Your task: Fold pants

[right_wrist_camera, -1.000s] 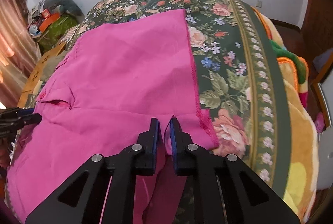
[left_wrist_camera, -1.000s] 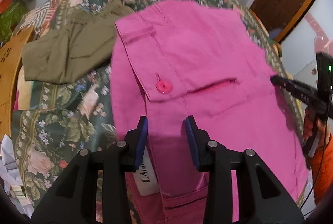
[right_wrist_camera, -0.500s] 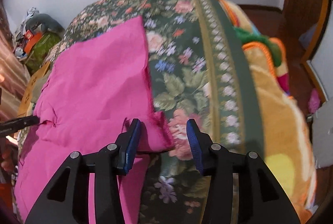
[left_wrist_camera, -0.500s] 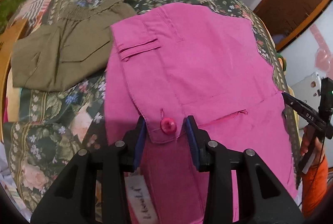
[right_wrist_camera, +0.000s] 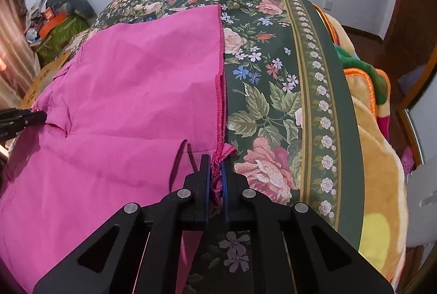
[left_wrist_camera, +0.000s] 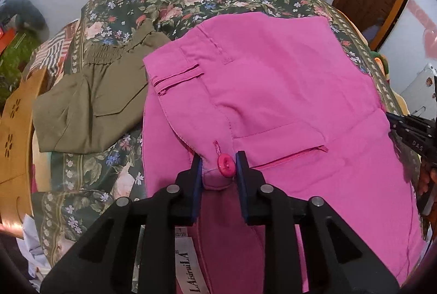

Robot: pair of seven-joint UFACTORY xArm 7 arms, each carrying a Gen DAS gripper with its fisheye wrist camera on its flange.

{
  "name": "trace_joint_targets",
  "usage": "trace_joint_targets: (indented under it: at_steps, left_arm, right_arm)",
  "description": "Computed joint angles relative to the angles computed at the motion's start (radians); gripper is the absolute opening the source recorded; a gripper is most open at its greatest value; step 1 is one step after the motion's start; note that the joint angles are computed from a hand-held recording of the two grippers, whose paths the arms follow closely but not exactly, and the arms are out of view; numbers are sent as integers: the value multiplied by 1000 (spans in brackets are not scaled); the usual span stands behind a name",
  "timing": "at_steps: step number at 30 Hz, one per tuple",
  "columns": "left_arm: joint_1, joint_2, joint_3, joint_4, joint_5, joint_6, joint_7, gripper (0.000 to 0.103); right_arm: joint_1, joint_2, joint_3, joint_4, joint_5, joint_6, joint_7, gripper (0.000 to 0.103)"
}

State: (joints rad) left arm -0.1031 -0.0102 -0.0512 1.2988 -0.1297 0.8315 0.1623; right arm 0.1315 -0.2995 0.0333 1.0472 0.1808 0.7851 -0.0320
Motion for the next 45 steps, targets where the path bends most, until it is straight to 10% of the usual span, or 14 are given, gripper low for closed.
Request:
trace_joint_targets:
  at_steps: [11, 18, 31, 37, 45]
  left_arm:
    - [32, -110, 35, -21, -145, 52, 92, 32]
    - [26, -138, 43, -50, -158, 90, 93, 32]
    - [20, -87, 31, -83, -163, 80, 65, 35]
    - [17, -113, 23, -123, -136, 20, 55, 20]
    - [18, -143, 3, -175, -1, -64, -36, 11]
  right_arm:
    - [-11, -94, -19, -2, 27, 64, 44, 11]
    - [15, -130, -15, 16, 49, 48, 26, 36]
    - [55, -14, -8, 20, 127, 30, 7, 37]
    - [54, -30, 9, -8, 97, -23, -2, 8]
    - [41, -29, 48, -11, -58, -50, 14, 6]
